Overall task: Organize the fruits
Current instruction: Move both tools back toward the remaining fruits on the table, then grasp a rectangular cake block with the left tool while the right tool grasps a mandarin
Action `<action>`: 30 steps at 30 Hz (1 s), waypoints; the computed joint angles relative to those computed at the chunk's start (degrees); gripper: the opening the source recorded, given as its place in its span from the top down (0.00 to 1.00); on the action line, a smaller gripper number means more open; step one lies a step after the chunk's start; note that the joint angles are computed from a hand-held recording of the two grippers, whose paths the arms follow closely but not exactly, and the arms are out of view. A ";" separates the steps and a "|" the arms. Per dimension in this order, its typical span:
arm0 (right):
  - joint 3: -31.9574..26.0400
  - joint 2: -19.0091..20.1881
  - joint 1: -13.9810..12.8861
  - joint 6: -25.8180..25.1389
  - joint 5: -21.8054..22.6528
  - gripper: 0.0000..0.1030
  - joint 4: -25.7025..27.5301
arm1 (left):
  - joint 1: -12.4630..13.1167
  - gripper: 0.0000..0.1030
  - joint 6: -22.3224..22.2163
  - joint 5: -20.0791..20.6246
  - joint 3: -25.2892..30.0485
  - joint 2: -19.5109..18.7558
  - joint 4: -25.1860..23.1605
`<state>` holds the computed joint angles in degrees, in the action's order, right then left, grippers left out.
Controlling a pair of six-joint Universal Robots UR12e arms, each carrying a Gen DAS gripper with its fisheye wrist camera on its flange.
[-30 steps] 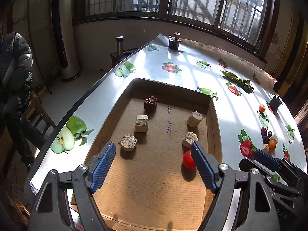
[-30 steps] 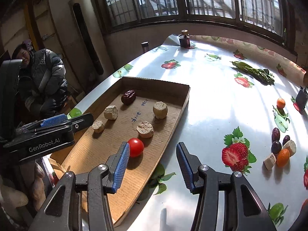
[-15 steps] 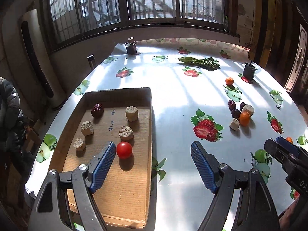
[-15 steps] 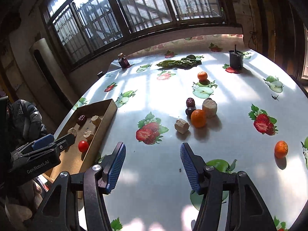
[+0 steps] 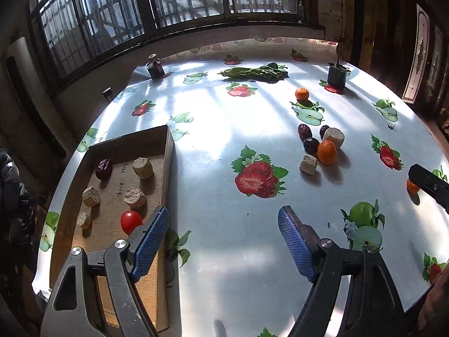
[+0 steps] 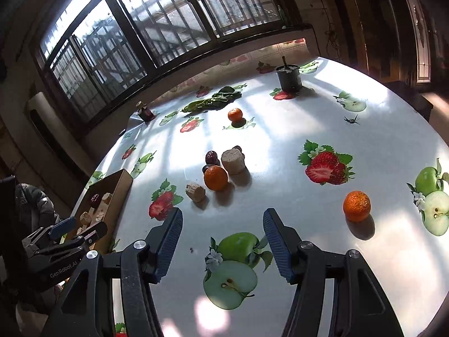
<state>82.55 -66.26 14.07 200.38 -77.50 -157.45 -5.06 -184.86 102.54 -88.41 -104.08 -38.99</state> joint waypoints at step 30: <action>-6.40 2.59 -2.53 -9.81 -8.98 0.32 22.78 | -0.24 0.23 4.35 -14.61 11.31 -11.95 -2.35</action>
<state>76.14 -63.67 11.53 190.57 -86.48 -134.68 -5.30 -180.51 87.94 -77.10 -116.03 -41.34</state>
